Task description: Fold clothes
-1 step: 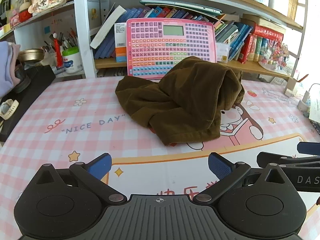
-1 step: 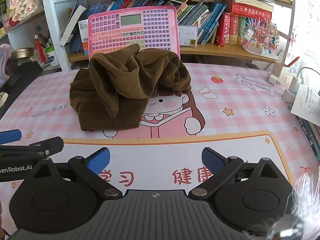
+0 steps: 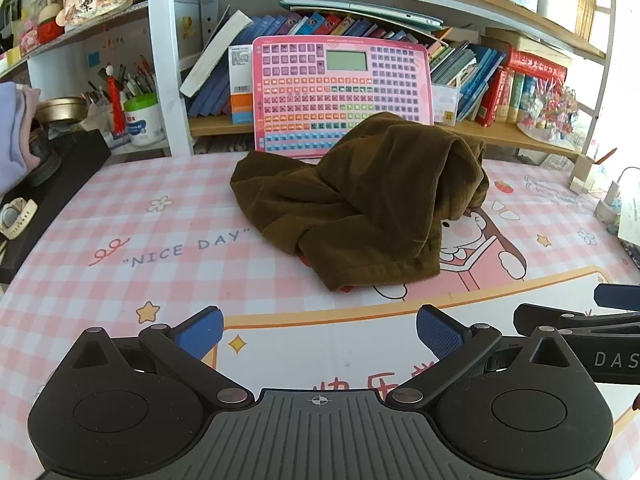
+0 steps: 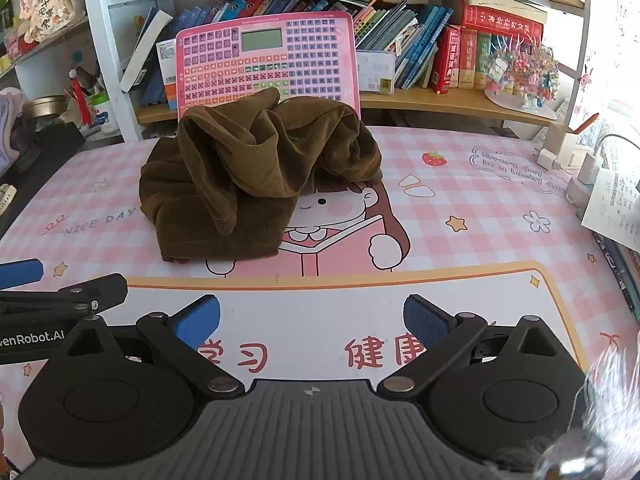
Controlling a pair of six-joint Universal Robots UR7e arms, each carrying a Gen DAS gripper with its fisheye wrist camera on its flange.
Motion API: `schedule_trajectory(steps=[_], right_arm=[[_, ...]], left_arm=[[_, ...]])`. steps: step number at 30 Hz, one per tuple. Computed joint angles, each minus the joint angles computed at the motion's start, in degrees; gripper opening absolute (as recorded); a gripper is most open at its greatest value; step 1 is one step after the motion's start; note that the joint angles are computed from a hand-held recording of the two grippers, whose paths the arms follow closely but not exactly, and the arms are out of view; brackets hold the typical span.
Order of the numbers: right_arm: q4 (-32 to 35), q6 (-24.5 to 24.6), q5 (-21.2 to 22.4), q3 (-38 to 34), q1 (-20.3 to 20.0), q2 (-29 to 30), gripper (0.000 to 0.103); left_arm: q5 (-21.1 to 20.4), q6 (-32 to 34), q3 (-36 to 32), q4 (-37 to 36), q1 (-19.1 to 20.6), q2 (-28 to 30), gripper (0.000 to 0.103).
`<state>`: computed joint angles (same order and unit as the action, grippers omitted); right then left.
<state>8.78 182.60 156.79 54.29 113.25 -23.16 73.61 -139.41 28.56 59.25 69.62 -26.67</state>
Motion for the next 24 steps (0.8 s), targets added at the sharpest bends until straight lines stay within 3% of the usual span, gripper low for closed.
schedule_trajectory(steps=[24], right_arm=[[-0.28,-0.79,-0.12,-0.26,-0.09,0.12,0.099]], left_arm=[[-0.49,-0.95,-2.62,2.29,0.0,1.5,0.103]])
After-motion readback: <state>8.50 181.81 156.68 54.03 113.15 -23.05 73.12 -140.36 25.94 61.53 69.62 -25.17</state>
